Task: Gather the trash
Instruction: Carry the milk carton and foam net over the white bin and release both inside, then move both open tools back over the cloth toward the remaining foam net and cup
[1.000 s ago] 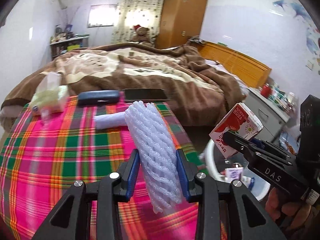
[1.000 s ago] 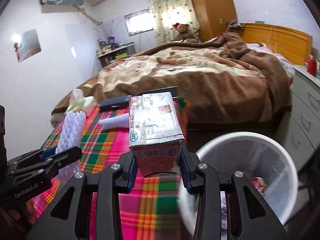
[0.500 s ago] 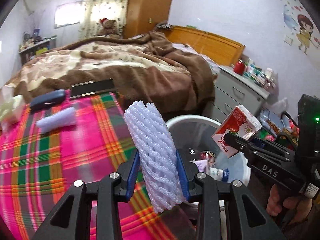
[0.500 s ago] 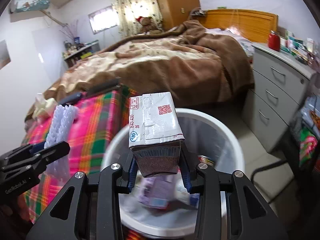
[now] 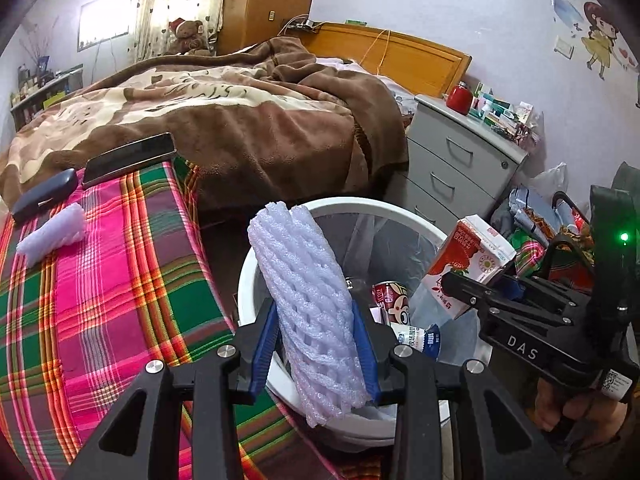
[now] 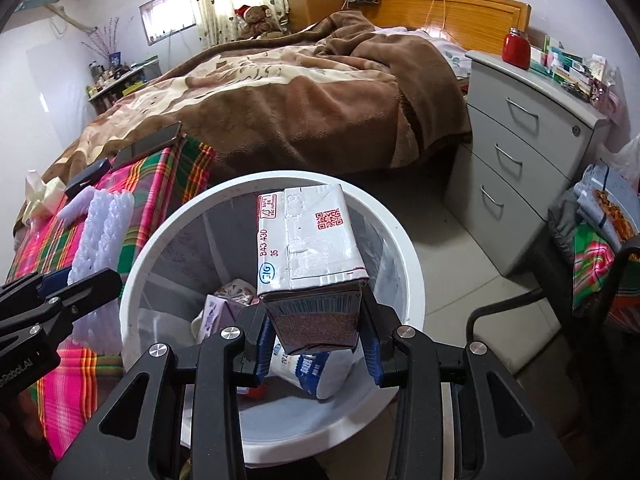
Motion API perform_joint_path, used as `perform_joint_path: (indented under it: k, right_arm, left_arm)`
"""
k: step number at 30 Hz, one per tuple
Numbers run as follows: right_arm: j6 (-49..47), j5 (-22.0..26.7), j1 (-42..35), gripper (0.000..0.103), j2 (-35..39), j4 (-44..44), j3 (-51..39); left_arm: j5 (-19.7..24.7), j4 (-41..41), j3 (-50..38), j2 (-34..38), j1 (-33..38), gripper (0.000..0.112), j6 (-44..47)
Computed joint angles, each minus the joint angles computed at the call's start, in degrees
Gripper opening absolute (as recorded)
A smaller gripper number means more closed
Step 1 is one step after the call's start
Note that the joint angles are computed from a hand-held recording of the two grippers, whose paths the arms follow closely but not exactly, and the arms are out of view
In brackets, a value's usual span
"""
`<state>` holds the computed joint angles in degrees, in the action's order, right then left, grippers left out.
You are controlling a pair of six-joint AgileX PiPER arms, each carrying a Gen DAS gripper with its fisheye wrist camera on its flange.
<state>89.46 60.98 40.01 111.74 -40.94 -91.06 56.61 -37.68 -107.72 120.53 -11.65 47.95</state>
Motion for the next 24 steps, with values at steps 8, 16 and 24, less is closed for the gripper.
perform_joint_path:
  k: [8,16,24]
  right_arm:
    - [1.8,-0.6,0.0,0.060,-0.9,-0.3,1.5]
    - [2.9,0.6,0.8,0.060,-0.6,-1.2,0.8]
    - [4.3,1.1,1.7,0.060,0.0,-2.8,-1.0]
  left_arm:
    - [-0.8,0.5,-0.4,0.1,0.2,0.060,-0.8]
    - [0.6,-0.3,-1.0,0.0,1.2,0.060,-0.8]
    - [0.0,-1.1,0.4,-1.4,3.0,0.060,0.1]
